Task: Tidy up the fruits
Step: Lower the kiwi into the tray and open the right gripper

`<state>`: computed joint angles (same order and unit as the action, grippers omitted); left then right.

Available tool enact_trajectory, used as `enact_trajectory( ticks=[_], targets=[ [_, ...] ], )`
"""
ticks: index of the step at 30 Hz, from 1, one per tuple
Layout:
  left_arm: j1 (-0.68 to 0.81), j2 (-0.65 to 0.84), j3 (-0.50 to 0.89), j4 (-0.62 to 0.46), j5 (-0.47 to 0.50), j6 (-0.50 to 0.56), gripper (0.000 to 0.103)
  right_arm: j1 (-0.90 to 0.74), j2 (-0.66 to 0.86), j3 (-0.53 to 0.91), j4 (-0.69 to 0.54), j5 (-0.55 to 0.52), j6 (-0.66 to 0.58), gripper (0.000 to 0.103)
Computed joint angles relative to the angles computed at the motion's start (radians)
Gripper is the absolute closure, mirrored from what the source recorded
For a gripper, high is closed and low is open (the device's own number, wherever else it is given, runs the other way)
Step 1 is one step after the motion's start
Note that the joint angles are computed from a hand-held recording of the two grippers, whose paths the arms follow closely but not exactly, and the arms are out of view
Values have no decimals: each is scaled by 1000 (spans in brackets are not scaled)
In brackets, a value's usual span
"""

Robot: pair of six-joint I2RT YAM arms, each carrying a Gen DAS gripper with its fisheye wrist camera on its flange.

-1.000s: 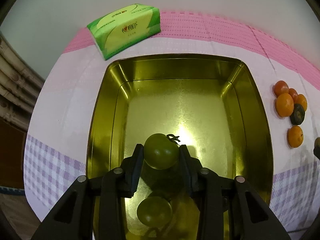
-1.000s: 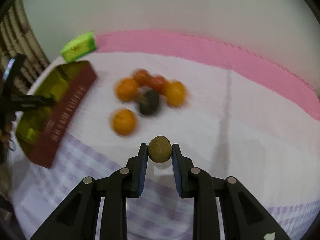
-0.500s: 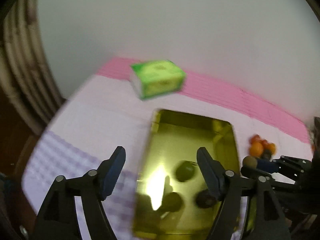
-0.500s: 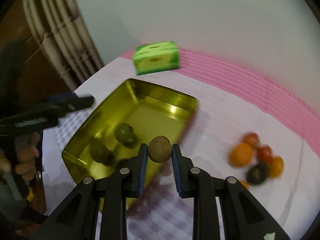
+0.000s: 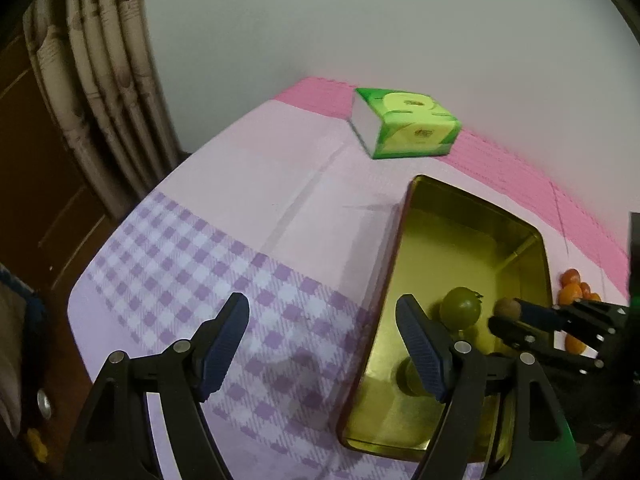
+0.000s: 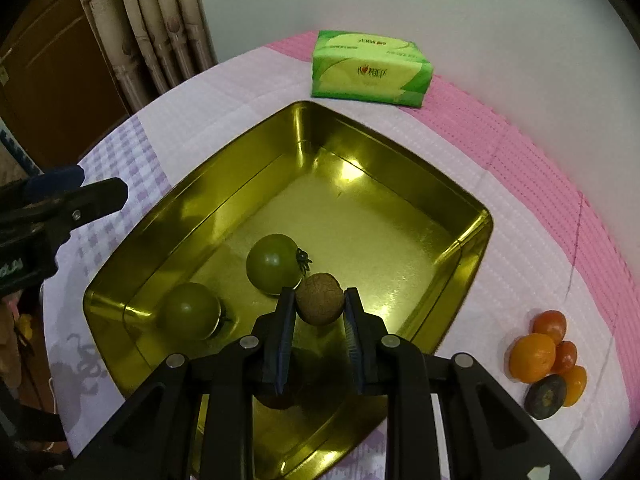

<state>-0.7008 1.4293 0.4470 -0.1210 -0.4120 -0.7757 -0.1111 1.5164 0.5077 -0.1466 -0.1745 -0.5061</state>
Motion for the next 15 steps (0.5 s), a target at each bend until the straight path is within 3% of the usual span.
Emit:
enact_trajectory(
  ticks=[4, 7, 10, 13, 15],
  targets=[
    [-25, 12, 4, 17, -11, 15, 27, 8, 34, -2, 31, 4, 22, 80],
    [-12, -2, -15, 55, 36, 7, 27, -1, 33, -7, 32, -13, 23, 80],
    [-36, -13, -15, 49, 0, 0, 27, -43, -28, -25, 8, -60, 16, 70],
    [-67, -21, -12, 46, -39, 14, 27, -151, -152, -45, -72, -153, -34, 67],
    [-77, -14, -4, 43, -27, 23, 27, -279, -242, -56, -135, -215, -106, 56]
  ],
)
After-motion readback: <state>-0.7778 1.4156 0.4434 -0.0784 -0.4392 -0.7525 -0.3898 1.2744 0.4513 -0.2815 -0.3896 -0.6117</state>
